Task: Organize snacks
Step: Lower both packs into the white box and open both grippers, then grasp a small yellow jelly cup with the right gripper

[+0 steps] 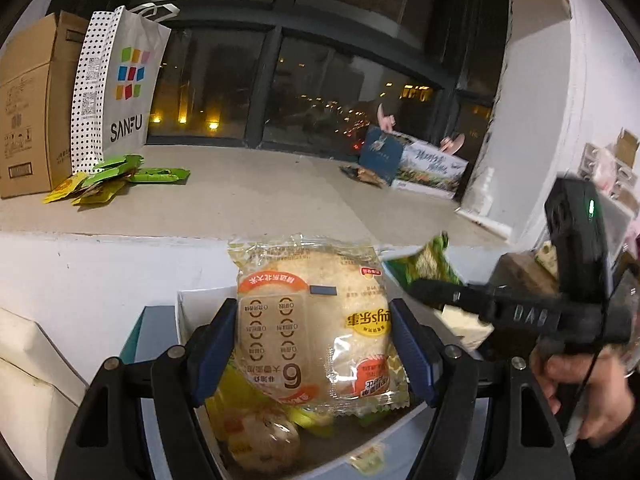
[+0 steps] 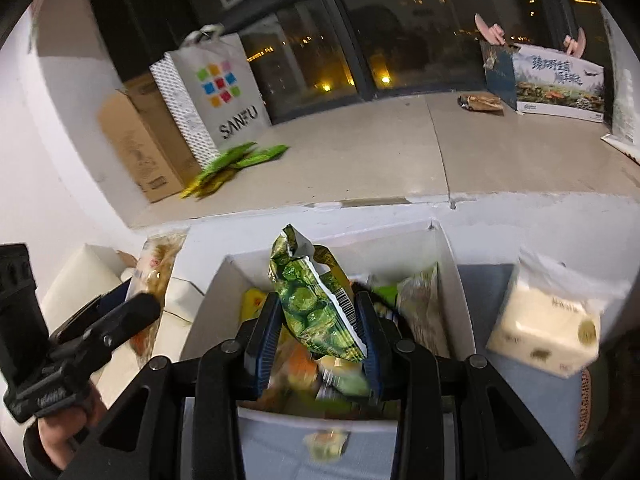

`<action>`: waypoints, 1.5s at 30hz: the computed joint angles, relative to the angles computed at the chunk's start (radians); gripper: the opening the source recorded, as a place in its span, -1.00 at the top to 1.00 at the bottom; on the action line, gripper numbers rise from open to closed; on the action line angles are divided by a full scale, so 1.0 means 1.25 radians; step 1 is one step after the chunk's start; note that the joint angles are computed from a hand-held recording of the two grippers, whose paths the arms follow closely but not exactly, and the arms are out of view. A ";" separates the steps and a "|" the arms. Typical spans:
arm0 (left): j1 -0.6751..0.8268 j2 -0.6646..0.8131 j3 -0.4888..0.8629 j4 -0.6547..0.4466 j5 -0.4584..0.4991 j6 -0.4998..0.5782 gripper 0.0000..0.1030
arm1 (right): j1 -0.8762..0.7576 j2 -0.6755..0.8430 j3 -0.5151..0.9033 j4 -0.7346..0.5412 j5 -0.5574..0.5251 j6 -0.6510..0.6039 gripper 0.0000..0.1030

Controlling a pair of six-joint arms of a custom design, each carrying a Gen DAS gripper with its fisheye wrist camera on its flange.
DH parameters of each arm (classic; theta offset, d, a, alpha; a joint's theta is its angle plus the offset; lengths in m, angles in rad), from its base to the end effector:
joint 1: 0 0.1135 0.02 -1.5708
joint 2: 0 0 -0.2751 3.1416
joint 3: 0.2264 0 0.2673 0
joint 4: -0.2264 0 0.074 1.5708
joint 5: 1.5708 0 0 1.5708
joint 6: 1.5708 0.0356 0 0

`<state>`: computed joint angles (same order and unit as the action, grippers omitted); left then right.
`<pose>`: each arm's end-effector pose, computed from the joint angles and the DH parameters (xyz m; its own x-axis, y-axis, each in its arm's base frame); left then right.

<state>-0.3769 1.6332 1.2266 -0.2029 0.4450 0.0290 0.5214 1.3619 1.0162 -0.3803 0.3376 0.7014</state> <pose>0.3543 -0.1567 0.2794 -0.5129 0.2312 -0.8267 0.6755 0.7029 -0.2225 0.2737 0.1436 0.2794 -0.6044 0.3550 -0.7132 0.1765 0.9327 0.3146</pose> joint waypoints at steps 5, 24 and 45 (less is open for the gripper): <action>-0.010 0.069 0.030 0.012 -0.035 0.013 -0.94 | -0.065 0.073 0.078 -0.001 -0.061 -0.034 0.22; 0.054 -0.219 -0.241 0.064 0.049 0.072 -1.00 | 0.062 -0.074 -0.008 -0.038 0.108 -0.058 -1.00; 0.289 -0.951 -0.595 -0.457 0.349 0.285 -1.00 | 0.950 0.075 -0.007 -0.787 0.552 1.019 -1.00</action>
